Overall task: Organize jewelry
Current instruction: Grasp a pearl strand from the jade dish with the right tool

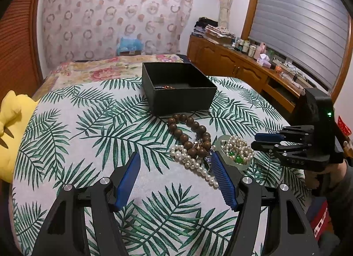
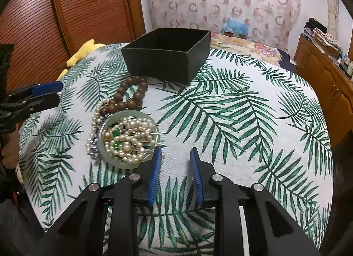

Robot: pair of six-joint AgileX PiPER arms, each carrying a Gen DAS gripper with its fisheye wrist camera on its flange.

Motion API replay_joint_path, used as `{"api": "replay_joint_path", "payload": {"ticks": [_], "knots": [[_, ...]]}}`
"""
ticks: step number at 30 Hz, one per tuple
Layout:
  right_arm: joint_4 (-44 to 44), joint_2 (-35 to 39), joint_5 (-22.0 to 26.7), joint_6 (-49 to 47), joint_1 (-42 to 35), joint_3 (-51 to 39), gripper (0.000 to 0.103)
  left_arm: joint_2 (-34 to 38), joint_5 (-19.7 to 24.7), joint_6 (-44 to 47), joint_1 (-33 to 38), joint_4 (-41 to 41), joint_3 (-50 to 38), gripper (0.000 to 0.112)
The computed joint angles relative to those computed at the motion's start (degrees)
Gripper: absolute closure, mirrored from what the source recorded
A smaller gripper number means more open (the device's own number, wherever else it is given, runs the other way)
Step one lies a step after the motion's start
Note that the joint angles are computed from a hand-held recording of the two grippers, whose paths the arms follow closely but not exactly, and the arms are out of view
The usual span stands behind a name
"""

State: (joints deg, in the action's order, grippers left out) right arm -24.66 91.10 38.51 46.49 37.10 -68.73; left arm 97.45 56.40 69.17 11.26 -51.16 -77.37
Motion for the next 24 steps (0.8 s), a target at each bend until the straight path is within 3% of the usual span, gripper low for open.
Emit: {"api": "replay_joint_path", "payload": {"ticks": [4, 10, 17, 19, 24], "knots": [[2.2, -1.5, -2.6, -1.2, 0.0, 0.4, 0.074, 0.4, -0.2, -0.1, -0.2, 0.0, 0.0, 0.048], [7.1, 2.2, -3.7, -8.0, 0.5, -3.7, 0.074, 0.1, -0.4, 0.3, -0.5, -0.1, 0.6, 0.048], [7.9, 5.0, -2.3, -9.3, 0.5, -6.5, 0.074, 0.1, -0.1, 0.5, 0.3, -0.7, 1.0, 0.048], [8.7, 4.7, -3.1, -10.4, 0.5, -5.9, 0.09, 0.3, 0.0, 0.4, 0.5, -0.8, 0.7, 0.048], [5.6, 3.6, -2.0, -8.0, 1.4, -5.6, 0.092, 0.7, 0.3, 0.2, 0.5, -0.5, 0.3, 0.048]]}}
